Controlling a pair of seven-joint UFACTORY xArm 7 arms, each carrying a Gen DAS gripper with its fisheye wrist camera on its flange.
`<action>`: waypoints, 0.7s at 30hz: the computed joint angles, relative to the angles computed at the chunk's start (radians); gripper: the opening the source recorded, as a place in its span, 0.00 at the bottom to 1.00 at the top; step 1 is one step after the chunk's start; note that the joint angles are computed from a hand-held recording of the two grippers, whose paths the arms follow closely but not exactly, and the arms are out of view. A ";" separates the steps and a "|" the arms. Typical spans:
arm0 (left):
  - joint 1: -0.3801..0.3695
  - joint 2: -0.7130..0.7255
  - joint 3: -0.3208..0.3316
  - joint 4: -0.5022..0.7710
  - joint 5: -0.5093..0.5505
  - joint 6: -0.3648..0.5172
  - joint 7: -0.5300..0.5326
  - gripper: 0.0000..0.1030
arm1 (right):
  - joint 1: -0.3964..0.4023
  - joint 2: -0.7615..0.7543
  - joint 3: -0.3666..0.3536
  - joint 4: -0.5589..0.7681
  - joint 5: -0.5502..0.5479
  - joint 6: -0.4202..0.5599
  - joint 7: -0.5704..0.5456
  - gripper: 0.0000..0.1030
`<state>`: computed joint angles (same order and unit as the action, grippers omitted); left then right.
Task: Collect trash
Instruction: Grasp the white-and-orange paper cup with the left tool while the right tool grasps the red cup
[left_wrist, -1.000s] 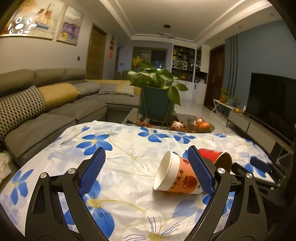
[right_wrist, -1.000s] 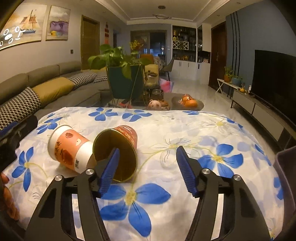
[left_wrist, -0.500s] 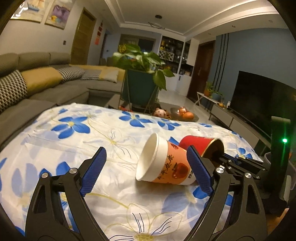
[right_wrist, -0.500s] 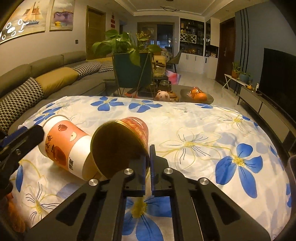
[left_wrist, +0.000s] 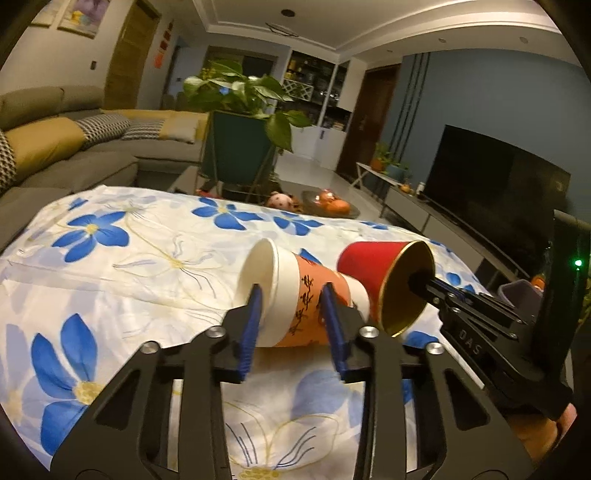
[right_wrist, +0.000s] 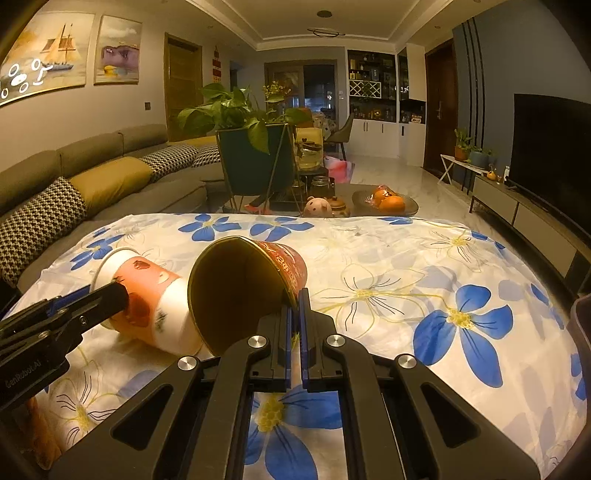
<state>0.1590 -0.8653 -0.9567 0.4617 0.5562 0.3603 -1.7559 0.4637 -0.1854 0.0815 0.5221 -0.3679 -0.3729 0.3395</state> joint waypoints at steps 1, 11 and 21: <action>-0.002 -0.002 0.006 -0.010 0.002 -0.027 -0.005 0.20 | 0.000 0.000 0.001 0.001 0.000 0.001 -0.001 0.04; 0.009 -0.007 -0.026 0.015 -0.025 0.005 0.014 0.02 | -0.004 -0.003 -0.002 0.000 -0.008 0.006 0.013 0.04; -0.092 0.000 -0.048 0.119 -0.047 0.342 -0.035 0.02 | 0.079 -0.152 -0.143 -0.099 -0.081 -0.030 0.080 0.04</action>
